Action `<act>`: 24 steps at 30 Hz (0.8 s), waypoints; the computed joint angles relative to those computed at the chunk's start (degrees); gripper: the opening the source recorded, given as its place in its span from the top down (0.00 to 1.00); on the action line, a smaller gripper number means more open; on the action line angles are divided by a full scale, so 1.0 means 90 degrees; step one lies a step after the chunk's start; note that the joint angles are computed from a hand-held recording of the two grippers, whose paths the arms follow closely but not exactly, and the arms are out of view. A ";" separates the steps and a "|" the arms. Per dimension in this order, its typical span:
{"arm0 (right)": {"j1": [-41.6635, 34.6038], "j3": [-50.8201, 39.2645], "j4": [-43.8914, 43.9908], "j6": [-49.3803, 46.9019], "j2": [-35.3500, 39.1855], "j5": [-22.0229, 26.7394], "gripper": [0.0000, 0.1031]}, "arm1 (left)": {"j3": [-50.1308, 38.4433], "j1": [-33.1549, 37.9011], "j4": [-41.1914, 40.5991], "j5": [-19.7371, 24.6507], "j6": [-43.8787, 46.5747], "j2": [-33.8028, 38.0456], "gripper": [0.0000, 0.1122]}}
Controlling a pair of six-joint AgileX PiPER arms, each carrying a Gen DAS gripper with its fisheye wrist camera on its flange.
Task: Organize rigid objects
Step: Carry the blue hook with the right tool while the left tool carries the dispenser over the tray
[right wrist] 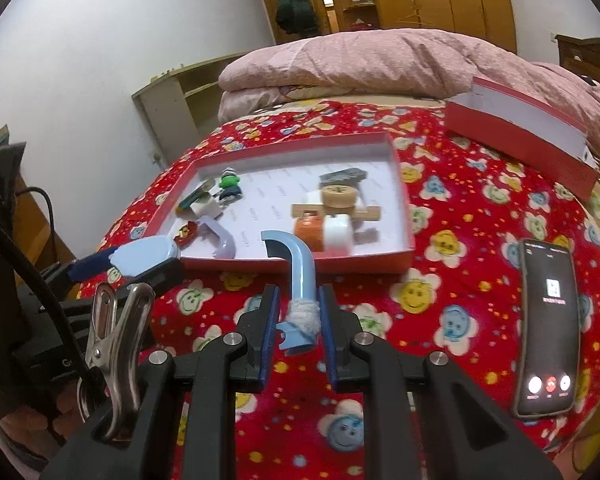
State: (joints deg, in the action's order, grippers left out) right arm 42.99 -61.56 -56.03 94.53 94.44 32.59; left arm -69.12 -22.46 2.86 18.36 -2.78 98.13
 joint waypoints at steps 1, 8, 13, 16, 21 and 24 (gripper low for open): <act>0.0009 -0.0110 0.0085 -0.0101 0.0086 0.0017 0.80 | -0.0057 0.0041 -0.0153 0.0019 0.0203 0.0026 0.20; -0.0108 -0.0500 0.0450 -0.0552 0.0338 0.0089 0.80 | -0.0457 0.0138 -0.0641 0.0148 0.0870 0.0280 0.20; -0.0253 -0.0585 0.0429 -0.0582 0.0388 0.0006 0.80 | -0.0874 0.0100 -0.0519 0.0275 0.0878 0.0553 0.20; -0.0347 -0.0624 0.0434 -0.0605 0.0417 -0.0055 0.80 | -0.1118 0.0054 -0.0361 0.0349 0.0769 0.0716 0.20; -0.0546 -0.0656 0.0293 -0.0548 0.0476 -0.0241 0.80 | -0.1548 -0.0036 0.0022 0.0458 0.0460 0.1005 0.20; -0.0632 -0.0751 0.0337 -0.0680 0.0555 -0.0297 0.80 | -0.1774 -0.0033 0.0011 0.0526 0.0471 0.1154 0.20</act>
State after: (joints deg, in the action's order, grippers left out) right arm 37.30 -68.33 -53.00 88.41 99.43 29.91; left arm -85.08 -22.75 2.95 23.09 1.46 108.51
